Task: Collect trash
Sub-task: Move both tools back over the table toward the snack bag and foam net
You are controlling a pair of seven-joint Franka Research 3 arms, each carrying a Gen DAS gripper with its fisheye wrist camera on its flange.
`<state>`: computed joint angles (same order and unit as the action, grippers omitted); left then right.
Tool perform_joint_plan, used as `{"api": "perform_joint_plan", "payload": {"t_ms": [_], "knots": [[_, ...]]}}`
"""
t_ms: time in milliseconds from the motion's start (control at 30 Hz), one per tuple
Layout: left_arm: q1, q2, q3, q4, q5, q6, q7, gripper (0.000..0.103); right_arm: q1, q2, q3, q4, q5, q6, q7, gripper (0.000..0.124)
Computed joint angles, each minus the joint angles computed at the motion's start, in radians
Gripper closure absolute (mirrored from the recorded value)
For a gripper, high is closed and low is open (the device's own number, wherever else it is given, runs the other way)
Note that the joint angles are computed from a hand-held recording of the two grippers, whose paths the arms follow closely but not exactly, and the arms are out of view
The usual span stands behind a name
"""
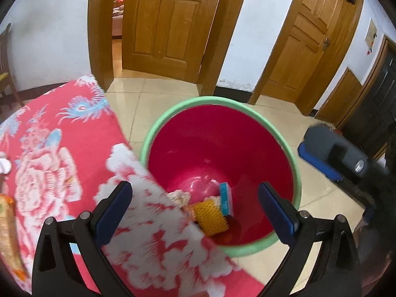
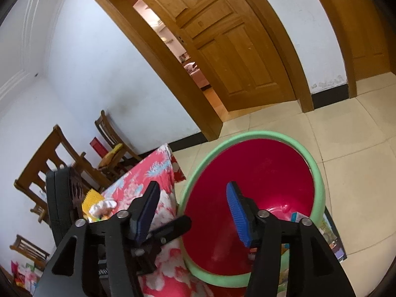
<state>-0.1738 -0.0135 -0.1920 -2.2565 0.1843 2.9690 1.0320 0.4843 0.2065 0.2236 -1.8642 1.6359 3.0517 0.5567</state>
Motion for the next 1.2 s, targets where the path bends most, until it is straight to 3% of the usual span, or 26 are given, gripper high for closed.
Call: {"api": "perform_joint_plan", "payload": {"t_ms": [133,300,367,433,533,600,700,767,900,1033,1200], "knots": [[0.008,-0.072,0.016,-0.062,-0.015,0.017,0.017,0.003,0.026,-0.001,0.008,0.024,0.054,0.048,-0.019,0.051],[-0.004,-0.136,0.053,-0.127,-0.078,0.02,0.06,0.003,0.074,-0.012,0.027,0.001,-0.213,0.107,0.165,0.051],[-0.025,-0.158,0.079,-0.146,-0.136,0.012,0.113,0.003,0.073,-0.006,0.053,0.005,-0.258,0.134,0.188,0.05],[0.003,-0.178,0.065,-0.16,-0.103,0.004,0.089,0.003,0.066,0.005,0.073,0.011,-0.294,0.144,0.222,0.05],[0.002,-0.21,0.076,-0.186,-0.106,0.006,0.101,0.003,0.14,0.012,-0.002,-0.017,-0.528,0.155,0.477,0.049],[0.007,-0.239,0.079,-0.219,-0.103,0.027,0.095,0.003,0.169,0.017,-0.03,-0.017,-0.618,0.162,0.567,0.049],[0.05,-0.28,0.054,-0.251,-0.037,0.03,0.063,0.003,0.152,0.03,0.005,0.002,-0.673,0.193,0.592,0.047],[0.111,-0.312,0.018,-0.272,0.033,0.034,0.009,0.003,0.181,0.045,-0.022,0.017,-0.731,0.199,0.649,0.047],[0.157,-0.355,0.022,-0.298,0.098,0.036,-0.04,0.003,0.178,0.086,-0.01,0.067,-0.801,0.174,0.719,0.047],[0.215,-0.391,0.029,-0.33,0.144,0.041,-0.084,0.003,0.251,0.123,-0.085,0.11,-0.926,0.138,0.831,0.047],[0.239,-0.42,0.066,-0.361,0.164,0.034,-0.08,0.003,0.37,0.174,-0.218,0.17,-1.108,0.056,1.0,0.047]]}}
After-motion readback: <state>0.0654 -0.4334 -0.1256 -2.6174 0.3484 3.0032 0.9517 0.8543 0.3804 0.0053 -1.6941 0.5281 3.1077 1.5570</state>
